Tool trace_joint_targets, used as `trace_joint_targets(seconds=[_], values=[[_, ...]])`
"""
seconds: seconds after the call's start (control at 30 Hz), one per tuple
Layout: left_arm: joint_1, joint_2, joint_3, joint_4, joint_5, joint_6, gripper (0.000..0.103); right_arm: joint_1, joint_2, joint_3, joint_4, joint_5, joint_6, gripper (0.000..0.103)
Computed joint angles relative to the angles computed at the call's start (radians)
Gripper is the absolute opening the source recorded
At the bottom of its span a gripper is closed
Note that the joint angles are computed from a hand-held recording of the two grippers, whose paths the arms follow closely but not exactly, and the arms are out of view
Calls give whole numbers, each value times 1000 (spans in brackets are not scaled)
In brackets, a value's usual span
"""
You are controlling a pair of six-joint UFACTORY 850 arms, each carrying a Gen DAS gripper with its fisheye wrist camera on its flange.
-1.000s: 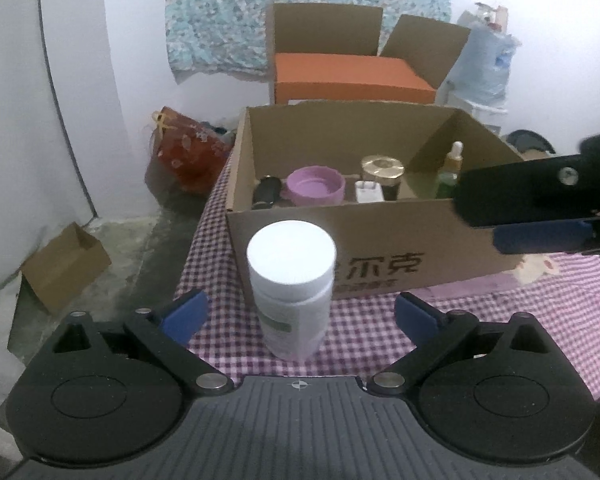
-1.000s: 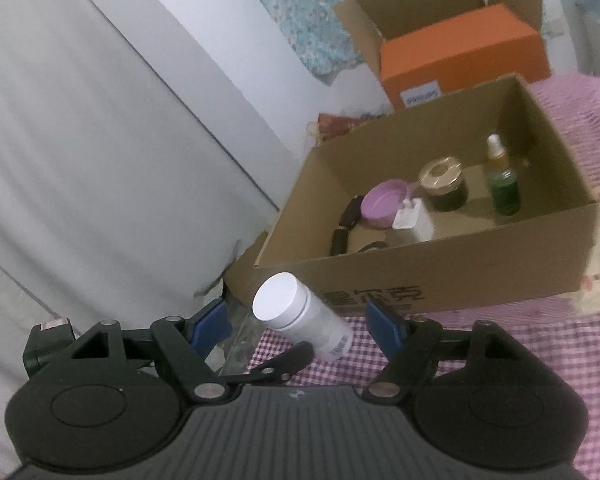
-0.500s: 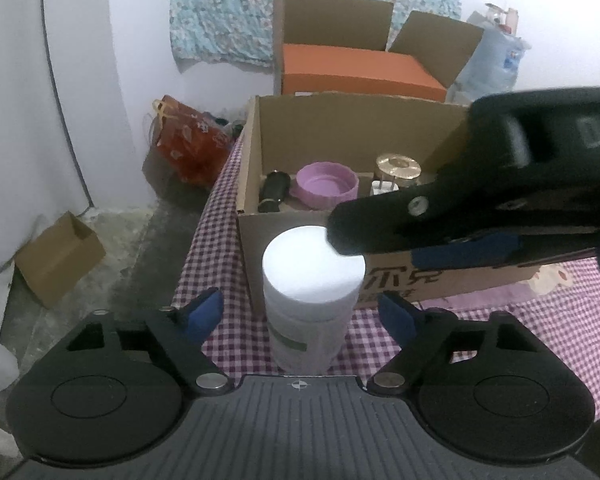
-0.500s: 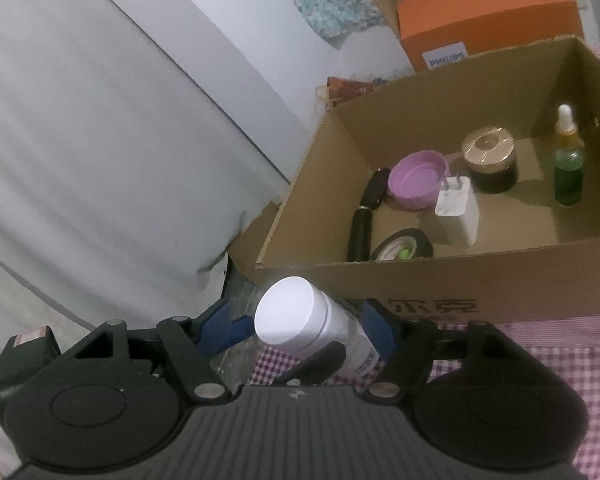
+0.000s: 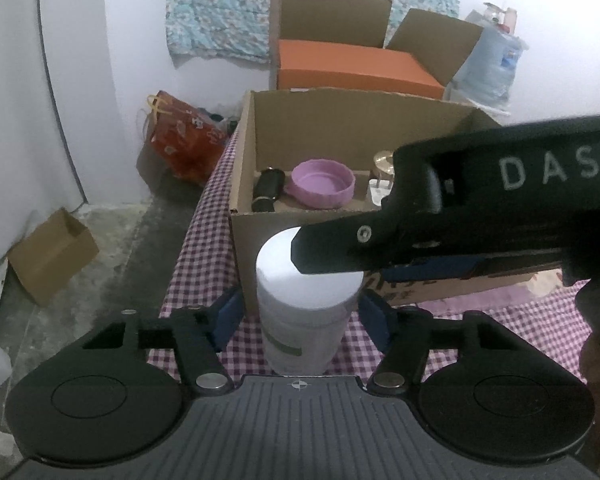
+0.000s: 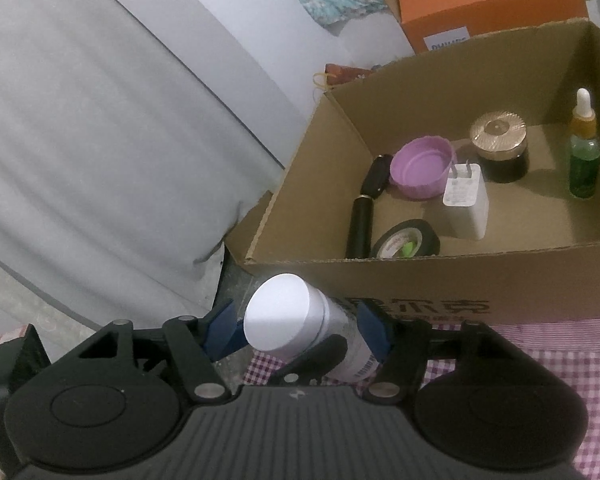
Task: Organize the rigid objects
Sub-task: 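Close the right gripper around the white supplement jar, then carry the white supplement jar into the box and open the right gripper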
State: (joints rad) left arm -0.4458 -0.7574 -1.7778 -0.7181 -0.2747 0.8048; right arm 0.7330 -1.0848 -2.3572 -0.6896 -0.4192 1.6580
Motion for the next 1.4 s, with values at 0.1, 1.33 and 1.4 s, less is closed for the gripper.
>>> trace_joint_targets(seconds=[0.1,1.33,1.4], values=[[3,-1,-4,-15,-11,10,58,-2,-11,-16,23,-6,-24,65],[-15,170,114,-856,-1,897,53,83,242,259,-711,-125,556,46],[-23,132,50,-803,-46,842,53,82,271,290,-720,-176,556,46]])
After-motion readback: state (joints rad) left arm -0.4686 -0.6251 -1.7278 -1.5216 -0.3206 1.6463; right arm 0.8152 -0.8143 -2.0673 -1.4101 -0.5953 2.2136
